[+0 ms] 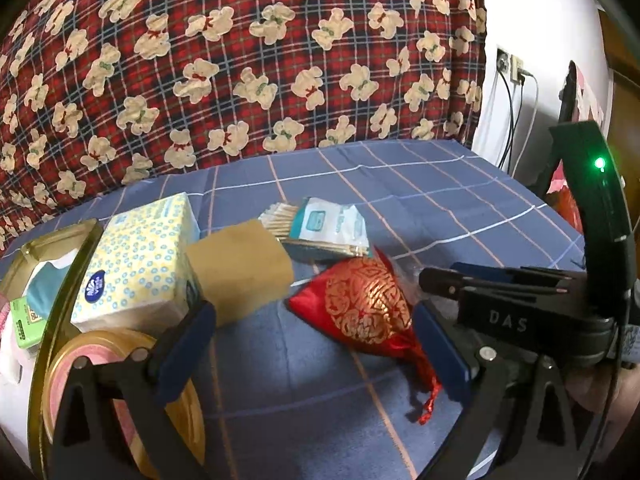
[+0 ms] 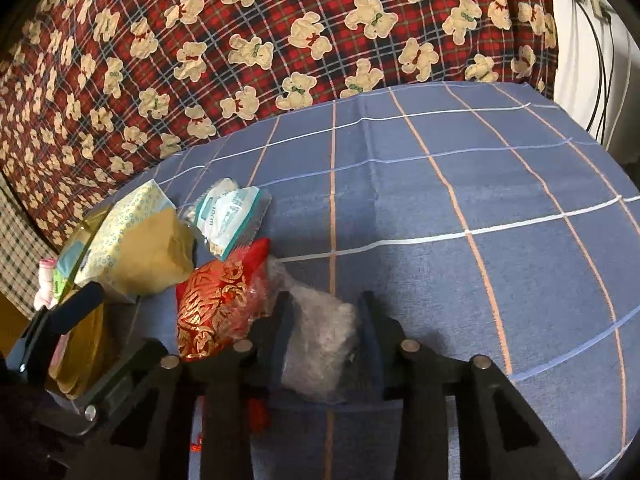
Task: Organize soft objects
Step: 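Grasp the clear plastic bag with the right tool while the left tool grasps the red embroidered pouch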
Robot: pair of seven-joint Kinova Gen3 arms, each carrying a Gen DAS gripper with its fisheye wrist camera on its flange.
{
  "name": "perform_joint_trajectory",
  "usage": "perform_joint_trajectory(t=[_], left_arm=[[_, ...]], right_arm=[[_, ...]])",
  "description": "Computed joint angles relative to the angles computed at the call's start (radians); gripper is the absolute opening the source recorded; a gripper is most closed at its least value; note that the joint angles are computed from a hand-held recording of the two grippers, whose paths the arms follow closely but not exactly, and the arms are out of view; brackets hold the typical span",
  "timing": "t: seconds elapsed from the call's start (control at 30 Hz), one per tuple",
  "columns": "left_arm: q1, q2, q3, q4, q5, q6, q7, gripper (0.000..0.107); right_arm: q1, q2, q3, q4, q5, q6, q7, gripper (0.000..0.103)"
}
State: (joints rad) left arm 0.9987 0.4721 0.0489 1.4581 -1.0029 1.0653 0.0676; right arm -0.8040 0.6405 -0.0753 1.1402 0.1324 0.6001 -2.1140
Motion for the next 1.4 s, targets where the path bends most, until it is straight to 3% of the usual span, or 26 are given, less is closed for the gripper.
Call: perform_joint_trajectory(t=[0.13, 0.27, 0.4, 0.53, 0.73, 0.83, 0.9, 0.97, 1.13, 1.4], left_arm=[[0.005, -0.003, 0.001, 0.006, -0.008, 0.005, 0.011, 0.1], [0.008, -0.018, 0.002, 0.032, -0.021, -0.001, 0.041, 0.1], [-0.003, -0.028, 0.009, 0.05, -0.027, -0.009, 0.071, 0.1], [-0.008, -0.03, 0.014, 0.056, -0.034, -0.012, 0.08, 0.1], [-0.01, -0.034, 0.018, 0.065, -0.043, -0.01, 0.103, 0.1], [-0.012, -0.031, 0.021, 0.062, -0.043, -0.008, 0.103, 0.1], [-0.01, -0.029, 0.022, 0.061, -0.045, -0.006, 0.103, 0.1], [-0.012, -0.029, 0.023, 0.06, -0.043, -0.006, 0.099, 0.1], [-0.019, -0.019, 0.027, 0.042, -0.028, -0.019, 0.07, 0.1], [-0.044, 0.01, 0.018, -0.021, 0.059, -0.072, -0.066, 0.096]], right_arm=[[0.076, -0.018, -0.076, 0.058, -0.075, -0.079, 0.067, 0.048], [0.061, -0.048, -0.056, 0.099, -0.067, -0.101, 0.094, 0.052], [0.032, -0.053, -0.041, 0.075, -0.026, -0.037, 0.145, 0.054], [0.052, -0.057, -0.068, 0.078, -0.042, -0.047, 0.207, 0.067], [0.023, -0.019, -0.052, 0.008, -0.042, 0.034, 0.242, 0.068], [0.042, -0.013, -0.067, 0.009, -0.067, 0.031, 0.256, 0.067], [0.03, -0.017, -0.052, 0.016, -0.057, 0.032, 0.249, 0.063], [-0.014, -0.019, -0.003, 0.008, -0.007, 0.063, 0.219, 0.048], [-0.044, -0.033, 0.038, 0.036, 0.043, 0.036, 0.133, 0.033], [-0.051, -0.042, 0.049, 0.051, 0.1, 0.032, 0.041, 0.029]])
